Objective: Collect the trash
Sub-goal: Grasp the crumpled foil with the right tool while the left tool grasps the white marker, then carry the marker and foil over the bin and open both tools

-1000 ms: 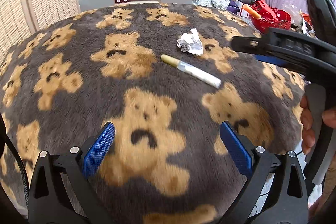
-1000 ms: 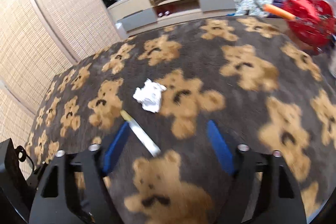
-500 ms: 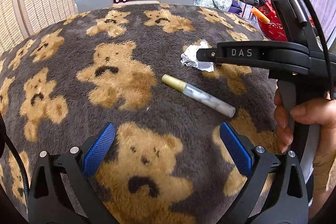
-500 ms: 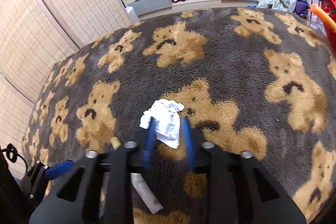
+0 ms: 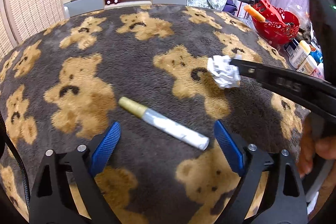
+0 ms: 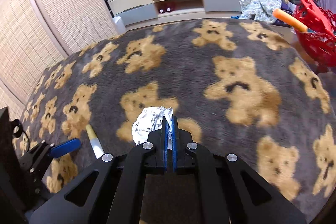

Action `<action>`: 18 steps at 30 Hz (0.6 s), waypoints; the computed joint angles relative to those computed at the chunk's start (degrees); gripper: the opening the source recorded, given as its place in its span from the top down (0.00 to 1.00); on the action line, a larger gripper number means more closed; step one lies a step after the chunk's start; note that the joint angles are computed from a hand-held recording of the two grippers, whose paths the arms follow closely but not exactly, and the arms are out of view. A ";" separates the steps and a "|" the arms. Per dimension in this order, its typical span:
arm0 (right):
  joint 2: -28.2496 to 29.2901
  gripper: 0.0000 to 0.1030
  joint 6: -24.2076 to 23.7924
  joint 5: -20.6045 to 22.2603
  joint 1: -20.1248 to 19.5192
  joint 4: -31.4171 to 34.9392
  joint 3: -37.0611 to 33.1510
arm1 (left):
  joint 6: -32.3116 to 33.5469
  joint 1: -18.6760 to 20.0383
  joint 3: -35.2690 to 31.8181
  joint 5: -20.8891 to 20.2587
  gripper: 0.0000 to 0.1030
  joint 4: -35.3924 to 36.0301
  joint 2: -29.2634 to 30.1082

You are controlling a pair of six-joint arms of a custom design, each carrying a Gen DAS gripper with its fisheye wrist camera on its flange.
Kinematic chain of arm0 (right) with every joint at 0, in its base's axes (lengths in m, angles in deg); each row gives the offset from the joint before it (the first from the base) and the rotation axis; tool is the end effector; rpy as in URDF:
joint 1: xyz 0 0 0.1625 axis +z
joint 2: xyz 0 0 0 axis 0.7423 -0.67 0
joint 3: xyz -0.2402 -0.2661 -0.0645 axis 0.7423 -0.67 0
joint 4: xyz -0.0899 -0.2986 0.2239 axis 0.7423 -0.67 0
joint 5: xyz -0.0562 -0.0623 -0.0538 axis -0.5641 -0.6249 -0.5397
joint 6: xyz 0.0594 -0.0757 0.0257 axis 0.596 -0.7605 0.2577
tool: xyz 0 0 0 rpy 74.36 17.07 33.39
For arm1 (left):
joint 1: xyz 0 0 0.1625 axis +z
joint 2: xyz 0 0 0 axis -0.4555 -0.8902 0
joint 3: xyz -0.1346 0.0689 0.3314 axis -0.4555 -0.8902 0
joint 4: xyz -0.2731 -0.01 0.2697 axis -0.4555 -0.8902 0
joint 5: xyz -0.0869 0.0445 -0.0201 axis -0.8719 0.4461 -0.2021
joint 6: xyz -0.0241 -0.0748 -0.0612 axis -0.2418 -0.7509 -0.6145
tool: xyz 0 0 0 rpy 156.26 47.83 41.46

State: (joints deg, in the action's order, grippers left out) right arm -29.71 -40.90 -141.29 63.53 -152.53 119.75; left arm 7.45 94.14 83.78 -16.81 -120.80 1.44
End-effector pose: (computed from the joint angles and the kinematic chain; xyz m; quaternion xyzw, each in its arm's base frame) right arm 0.3272 -0.6179 -0.0205 0.1199 -0.9206 0.2888 0.2339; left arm -0.0489 -0.6011 0.2400 0.2276 0.9087 -0.2232 0.2697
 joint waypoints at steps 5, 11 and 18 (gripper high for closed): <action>-2.48 0.95 0.51 1.14 -0.30 -2.36 4.79 | 3.12 -0.84 1.20 3.58 0.17 -2.12 2.09; -3.35 0.95 0.73 1.06 -0.08 -3.83 8.43 | 6.22 -0.28 2.90 3.35 0.41 -5.09 0.43; -4.54 0.95 1.61 1.39 1.23 -6.32 12.68 | 6.40 1.13 3.22 3.10 0.86 -2.38 -2.87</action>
State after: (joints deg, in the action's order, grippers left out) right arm -34.25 -39.29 -139.90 64.76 -158.85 132.43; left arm 13.86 95.27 87.00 -13.71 -123.17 -1.43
